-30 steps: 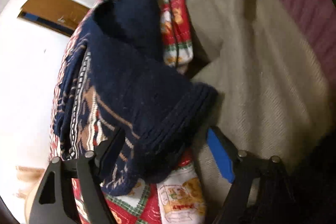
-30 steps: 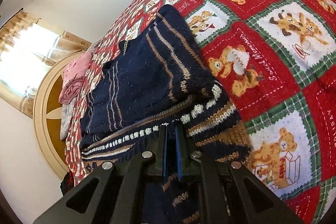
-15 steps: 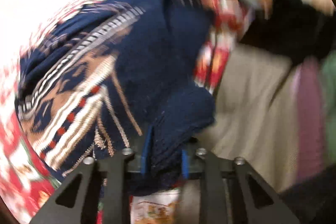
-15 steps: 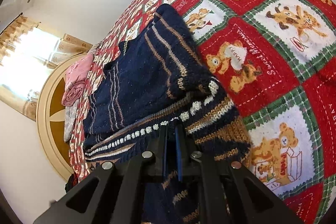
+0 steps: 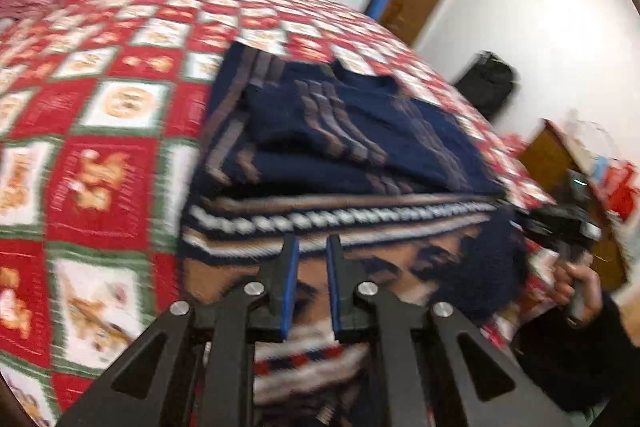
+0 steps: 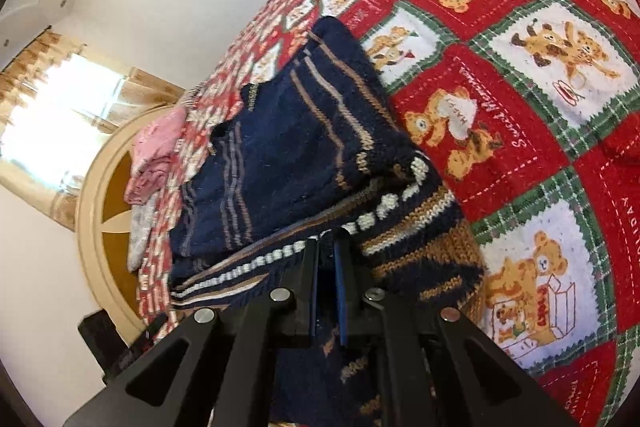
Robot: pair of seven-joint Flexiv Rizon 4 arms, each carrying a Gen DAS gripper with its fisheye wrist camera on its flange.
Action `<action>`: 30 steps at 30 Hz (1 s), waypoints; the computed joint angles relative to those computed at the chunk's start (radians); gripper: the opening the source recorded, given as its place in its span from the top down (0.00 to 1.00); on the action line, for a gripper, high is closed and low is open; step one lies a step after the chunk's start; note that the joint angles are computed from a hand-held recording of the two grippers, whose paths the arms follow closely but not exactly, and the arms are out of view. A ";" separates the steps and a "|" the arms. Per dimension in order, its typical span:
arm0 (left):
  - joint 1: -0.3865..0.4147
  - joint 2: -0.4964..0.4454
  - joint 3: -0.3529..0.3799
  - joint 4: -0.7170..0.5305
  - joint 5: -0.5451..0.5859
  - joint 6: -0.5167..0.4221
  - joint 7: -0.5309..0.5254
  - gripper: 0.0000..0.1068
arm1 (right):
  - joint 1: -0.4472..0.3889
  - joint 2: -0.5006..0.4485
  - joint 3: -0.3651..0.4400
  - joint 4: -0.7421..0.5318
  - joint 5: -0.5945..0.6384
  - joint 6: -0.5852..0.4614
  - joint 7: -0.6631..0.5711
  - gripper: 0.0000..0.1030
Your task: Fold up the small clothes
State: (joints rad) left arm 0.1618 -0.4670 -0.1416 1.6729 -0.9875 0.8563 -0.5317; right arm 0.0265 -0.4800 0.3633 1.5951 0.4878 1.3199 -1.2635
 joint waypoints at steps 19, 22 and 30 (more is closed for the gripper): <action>-0.075 0.085 0.072 0.159 0.152 0.046 0.211 0.33 | -0.075 0.075 0.071 0.024 0.069 0.039 -0.168 0.92; 0.000 0.061 0.044 0.110 0.049 -0.118 0.132 0.87 | 0.004 0.131 -0.044 0.101 -0.028 0.063 -0.116 0.77; 0.015 0.067 0.044 0.115 -0.073 -0.092 0.103 0.91 | 0.141 0.160 -0.177 0.222 -0.331 0.106 -0.064 0.32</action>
